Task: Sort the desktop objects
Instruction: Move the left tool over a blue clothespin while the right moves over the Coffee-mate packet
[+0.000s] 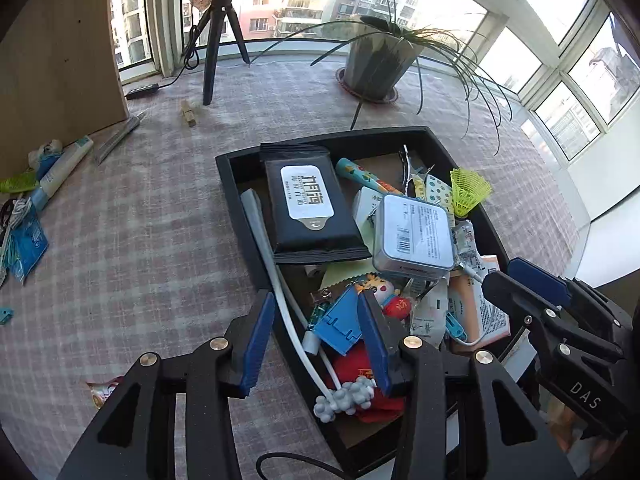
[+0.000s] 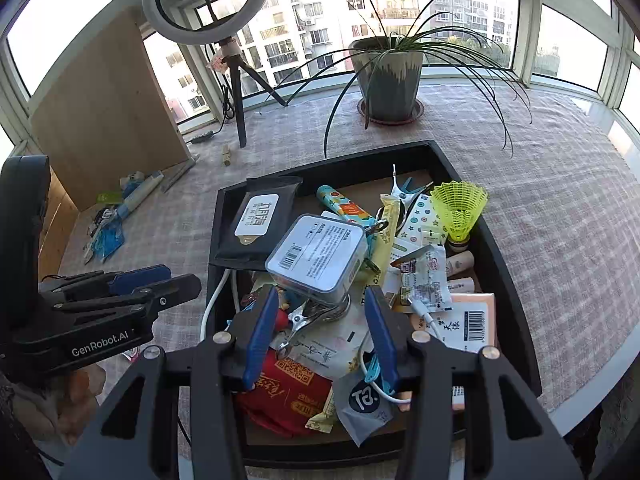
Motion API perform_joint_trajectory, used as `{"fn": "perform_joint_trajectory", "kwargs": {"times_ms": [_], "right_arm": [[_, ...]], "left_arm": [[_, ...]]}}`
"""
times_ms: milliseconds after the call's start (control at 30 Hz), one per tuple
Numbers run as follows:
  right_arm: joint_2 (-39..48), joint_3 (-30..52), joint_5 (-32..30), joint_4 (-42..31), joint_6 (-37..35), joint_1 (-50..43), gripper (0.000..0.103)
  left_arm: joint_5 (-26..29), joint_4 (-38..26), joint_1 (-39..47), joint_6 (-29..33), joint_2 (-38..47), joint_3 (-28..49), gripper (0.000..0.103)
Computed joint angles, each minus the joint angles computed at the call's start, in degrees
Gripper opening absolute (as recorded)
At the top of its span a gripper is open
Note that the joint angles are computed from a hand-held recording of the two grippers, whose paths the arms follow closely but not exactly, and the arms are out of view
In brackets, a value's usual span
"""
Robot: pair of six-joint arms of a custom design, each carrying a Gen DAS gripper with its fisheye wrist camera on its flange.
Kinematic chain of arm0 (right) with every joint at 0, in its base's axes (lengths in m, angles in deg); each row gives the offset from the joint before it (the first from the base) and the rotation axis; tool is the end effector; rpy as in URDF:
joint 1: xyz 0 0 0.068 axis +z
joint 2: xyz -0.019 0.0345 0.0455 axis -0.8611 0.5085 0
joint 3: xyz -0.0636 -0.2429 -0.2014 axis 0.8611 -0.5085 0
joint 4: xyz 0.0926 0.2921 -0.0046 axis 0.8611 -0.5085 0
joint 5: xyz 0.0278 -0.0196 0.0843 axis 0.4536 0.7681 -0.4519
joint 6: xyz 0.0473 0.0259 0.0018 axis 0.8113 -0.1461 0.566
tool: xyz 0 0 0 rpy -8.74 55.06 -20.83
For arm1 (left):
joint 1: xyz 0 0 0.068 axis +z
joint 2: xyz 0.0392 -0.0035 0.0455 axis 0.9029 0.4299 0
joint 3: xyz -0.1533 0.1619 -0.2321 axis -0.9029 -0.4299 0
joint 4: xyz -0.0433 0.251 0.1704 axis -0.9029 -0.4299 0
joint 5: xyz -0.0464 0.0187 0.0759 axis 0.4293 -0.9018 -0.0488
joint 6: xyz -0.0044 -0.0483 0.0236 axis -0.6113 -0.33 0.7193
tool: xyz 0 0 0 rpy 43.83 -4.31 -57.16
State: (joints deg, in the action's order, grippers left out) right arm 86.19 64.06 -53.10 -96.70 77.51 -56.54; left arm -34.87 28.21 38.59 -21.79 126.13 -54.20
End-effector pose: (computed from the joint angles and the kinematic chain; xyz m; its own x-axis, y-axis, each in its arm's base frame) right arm 0.1394 0.0086 0.1338 -0.8170 0.2124 -0.5361 0.1368 0.9746 0.1776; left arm 0.2206 -0.1136 0.1510 -0.8965 0.2164 -0.3867 0.3191 0.9207 -0.2246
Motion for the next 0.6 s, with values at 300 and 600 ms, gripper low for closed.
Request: {"fn": "perform_joint_trajectory", "kwargs": {"times_ms": [300, 600], "right_arm": [[11.50, 2.52, 11.00, 6.34, 17.24, 25.42, 0.049], [34.14, 13.16, 18.77, 12.08, 35.37, 47.70, 0.059]], "left_arm": [[5.17, -4.10, 18.89, 12.18, -5.54, -4.58, 0.041], [10.25, -7.93, 49.86, 39.55, 3.04, -1.15, 0.042]]}}
